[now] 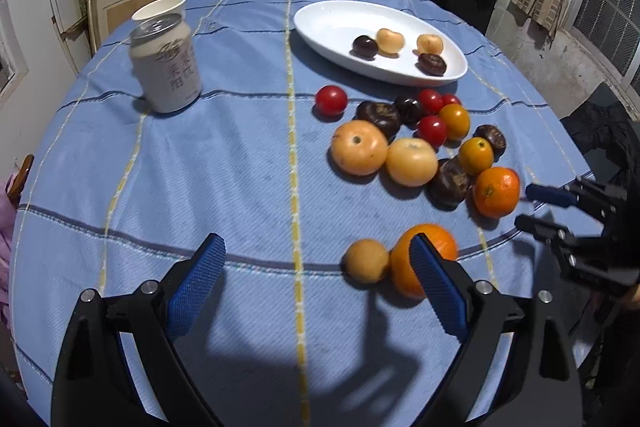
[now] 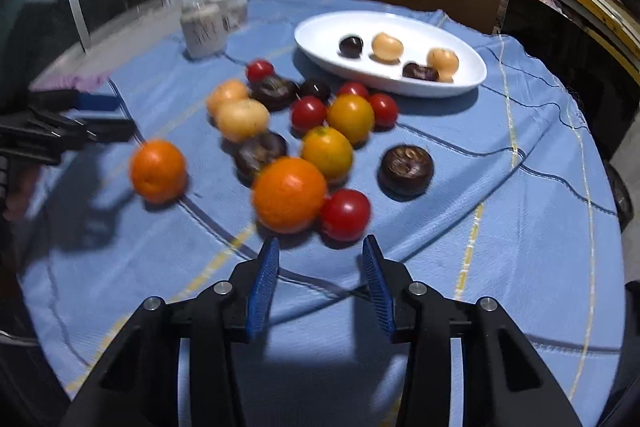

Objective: Organize fruits
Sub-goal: 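Grasp a red cherry tomato with the right tool while the left tool grasps a small brown fruit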

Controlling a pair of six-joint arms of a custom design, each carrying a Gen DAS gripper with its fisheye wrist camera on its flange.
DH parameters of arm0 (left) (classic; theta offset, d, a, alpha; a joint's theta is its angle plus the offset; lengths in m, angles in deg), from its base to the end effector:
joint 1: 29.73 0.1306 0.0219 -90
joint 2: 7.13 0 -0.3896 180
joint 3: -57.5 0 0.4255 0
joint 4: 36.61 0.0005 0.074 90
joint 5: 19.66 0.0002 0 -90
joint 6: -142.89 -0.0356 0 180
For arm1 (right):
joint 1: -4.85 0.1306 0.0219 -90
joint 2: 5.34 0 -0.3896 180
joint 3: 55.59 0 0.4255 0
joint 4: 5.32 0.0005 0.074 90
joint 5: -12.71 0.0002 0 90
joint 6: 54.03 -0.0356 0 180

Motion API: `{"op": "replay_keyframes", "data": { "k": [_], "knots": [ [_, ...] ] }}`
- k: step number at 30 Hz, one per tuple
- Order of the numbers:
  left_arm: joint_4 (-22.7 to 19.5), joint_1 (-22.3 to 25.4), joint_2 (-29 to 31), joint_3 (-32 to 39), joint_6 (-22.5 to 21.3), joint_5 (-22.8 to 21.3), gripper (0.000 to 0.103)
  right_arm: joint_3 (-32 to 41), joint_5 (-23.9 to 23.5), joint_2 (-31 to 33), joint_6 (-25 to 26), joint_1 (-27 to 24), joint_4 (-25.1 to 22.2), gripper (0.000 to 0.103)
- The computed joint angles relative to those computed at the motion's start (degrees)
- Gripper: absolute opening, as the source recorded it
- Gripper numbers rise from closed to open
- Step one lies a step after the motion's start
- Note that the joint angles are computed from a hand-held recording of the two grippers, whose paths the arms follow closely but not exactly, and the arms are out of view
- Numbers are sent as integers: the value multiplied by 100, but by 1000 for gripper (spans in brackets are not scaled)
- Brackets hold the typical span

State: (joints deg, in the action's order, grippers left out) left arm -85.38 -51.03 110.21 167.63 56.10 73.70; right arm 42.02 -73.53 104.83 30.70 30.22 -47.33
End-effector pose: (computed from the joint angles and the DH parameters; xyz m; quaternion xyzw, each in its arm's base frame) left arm 0.6364 -0.2509 0.3324 0.1587 0.9426 -0.0895 0.2798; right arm 0.5749 0.2695 0.3144 -0.1563 0.9392 0.0502 0.3016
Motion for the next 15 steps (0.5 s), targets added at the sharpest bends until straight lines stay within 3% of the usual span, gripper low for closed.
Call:
{"op": "replay_keyframes", "data": {
  "k": [7, 10, 12, 15],
  "knots": [
    [-65, 98, -183, -252, -148, -100, 91, 311, 232, 273, 333, -62, -140, 44],
    [-91, 115, -236, -331, -181, -102, 91, 442, 237, 398, 410, -91, -175, 40],
    [-115, 112, -234, -348, -226, -121, 91, 480, 60, 441, 411, -128, -178, 31],
    [-193, 74, -189, -310, -286, -148, 91, 488, 122, 455, 429, -111, -127, 31]
  ]
}}
